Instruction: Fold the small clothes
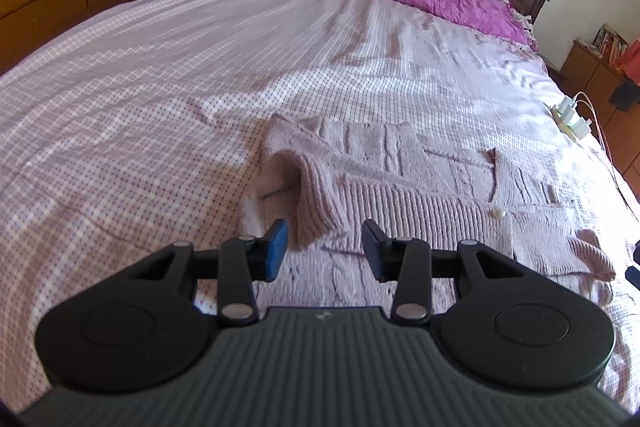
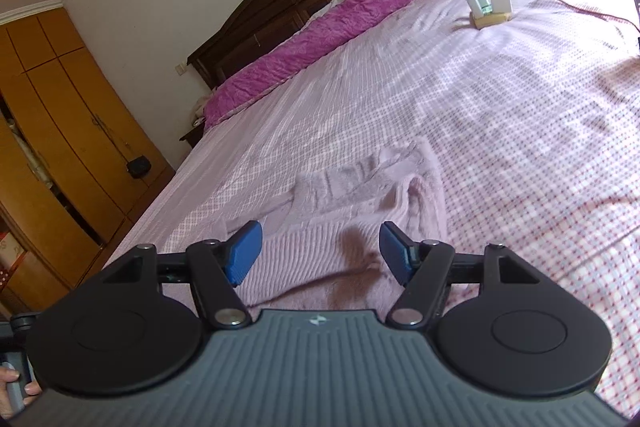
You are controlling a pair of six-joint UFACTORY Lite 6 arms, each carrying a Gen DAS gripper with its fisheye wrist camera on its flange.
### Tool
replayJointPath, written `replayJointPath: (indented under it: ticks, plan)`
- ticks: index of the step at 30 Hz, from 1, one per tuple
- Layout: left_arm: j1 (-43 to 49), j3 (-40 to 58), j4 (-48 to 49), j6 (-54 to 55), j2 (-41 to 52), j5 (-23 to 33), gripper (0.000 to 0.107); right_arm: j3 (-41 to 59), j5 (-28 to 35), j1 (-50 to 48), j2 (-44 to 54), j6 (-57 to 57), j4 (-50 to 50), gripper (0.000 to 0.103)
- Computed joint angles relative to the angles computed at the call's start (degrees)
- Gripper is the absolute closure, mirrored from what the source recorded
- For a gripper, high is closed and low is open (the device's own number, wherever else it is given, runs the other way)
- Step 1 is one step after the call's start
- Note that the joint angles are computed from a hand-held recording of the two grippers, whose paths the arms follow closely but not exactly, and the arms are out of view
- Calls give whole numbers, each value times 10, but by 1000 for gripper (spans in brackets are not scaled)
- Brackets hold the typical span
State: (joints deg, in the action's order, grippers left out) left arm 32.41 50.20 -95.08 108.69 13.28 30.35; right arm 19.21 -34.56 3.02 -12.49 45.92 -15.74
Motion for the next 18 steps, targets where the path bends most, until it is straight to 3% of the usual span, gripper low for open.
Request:
replayJointPath:
  ticks: [6,18]
  plan:
    - [-5,-20,-17,23,-1,-13,64,11,-12,14,47,5,9,31]
    - [-13,15,-39,21,49,-18,64,80,-48,-32,177,84,-70,31]
